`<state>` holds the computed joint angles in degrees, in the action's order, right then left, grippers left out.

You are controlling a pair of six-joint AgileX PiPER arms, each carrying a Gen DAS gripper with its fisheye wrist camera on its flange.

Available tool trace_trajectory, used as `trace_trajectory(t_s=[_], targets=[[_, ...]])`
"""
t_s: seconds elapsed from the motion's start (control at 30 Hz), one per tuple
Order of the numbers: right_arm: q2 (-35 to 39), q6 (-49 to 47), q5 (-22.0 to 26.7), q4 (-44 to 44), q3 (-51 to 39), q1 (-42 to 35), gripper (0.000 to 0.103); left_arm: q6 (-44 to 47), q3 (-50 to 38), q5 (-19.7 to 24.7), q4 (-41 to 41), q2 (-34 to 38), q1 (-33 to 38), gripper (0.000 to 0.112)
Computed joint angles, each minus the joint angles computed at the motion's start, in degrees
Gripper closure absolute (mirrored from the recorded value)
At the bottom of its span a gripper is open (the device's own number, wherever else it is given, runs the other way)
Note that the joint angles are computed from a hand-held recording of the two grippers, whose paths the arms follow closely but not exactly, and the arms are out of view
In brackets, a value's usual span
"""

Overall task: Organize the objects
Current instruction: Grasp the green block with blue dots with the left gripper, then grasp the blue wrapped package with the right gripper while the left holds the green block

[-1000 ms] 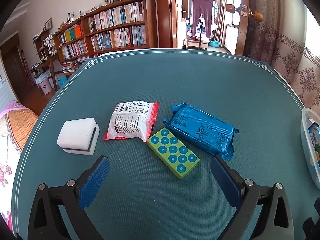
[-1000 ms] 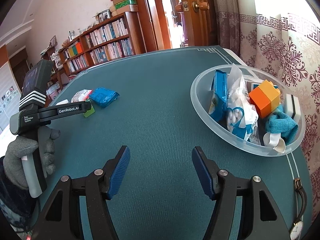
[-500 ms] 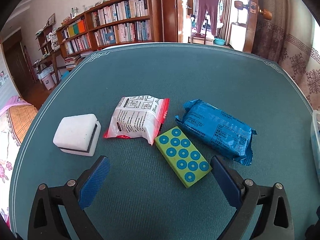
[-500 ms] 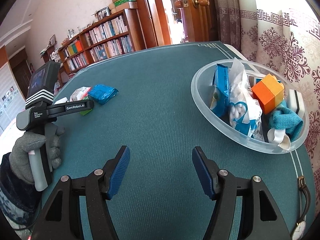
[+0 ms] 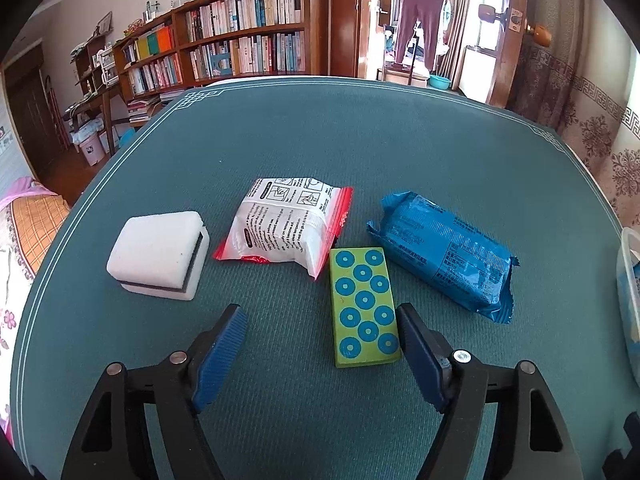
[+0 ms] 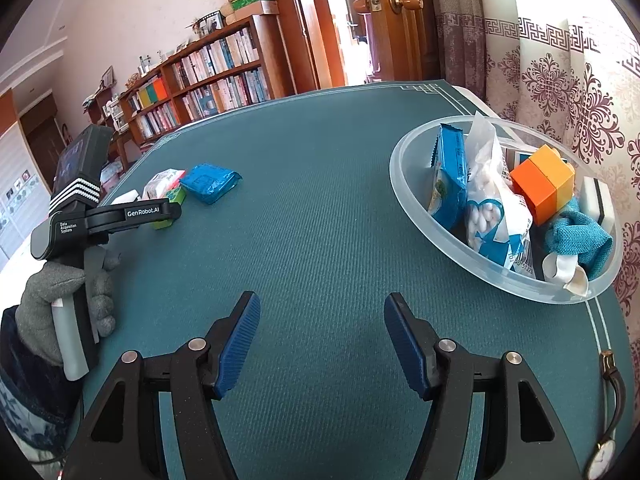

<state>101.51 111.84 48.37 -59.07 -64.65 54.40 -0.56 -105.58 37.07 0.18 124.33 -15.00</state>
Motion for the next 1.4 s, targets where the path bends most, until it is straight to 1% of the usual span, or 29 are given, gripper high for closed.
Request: trace_trajectory(t_s=[0.03,0.13,0.2,0.3,0.37,0.57,0.67,0.77,0.93,1.07,1.27,1.4], targets=[[0.00,0.00,0.00,0.00,0.00,0.00,0.037,0.06,-0.37,0.08,-0.02,0.21,0.01,0.034],[0.14,-0.12,-0.13,0.30,-0.09,-0.07,0.037,0.61,-0.24,-0.56,-0.17,0.20,-0.10,0.044],[0.27,-0.40,-0.22,0.43,-0.20,-0.17,0.037,1.24,0.43,-1.15,-0.54,-0.09,0.00,0.045],[0.41,-0.77,-0.04,0.64,-0.38,-0.06,0.037,3.02,0.93,-1.70,-1.97,-0.38,0.26,0.050],[0.53,-0.76,-0.03,0.67,-0.46,-0.04,0.037,4.17,1.72,-2.30,-2.67,-0.86,0.21,0.062],[0.90,-0.93,-0.03,0.81,-0.71,0.06,0.037,5.16,4.63,-3.85,-1.78,-2.64,-0.30,0.078],[1.12,-1.07,-0.04,0.96,-0.91,0.11,0.037,7.30,6.41,-4.52,-3.39,-3.68,-0.09,0.081],[1.38,-1.21,-0.14,1.05,-1.07,0.06,0.037,9.84,7.90,-5.02,-5.70,-4.55,0.45,0.081],[1.79,-1.56,-0.23,1.28,-1.47,0.06,0.037,13.24,7.91,-4.28,-9.63,-4.57,1.39,0.081],[1.82,-1.63,-0.19,1.13,-1.57,0.11,0.037,12.92,6.53,-3.18,-10.28,-3.82,1.65,0.081],[1.88,-1.71,-0.10,1.21,-1.70,0.12,0.037,12.36,6.57,-3.86,-10.24,-3.58,1.54,0.081],[2.00,-2.63,-0.26,1.58,-1.90,-0.05,0.037,15.28,7.38,-3.90,-13.15,-4.09,2.13,0.081]])
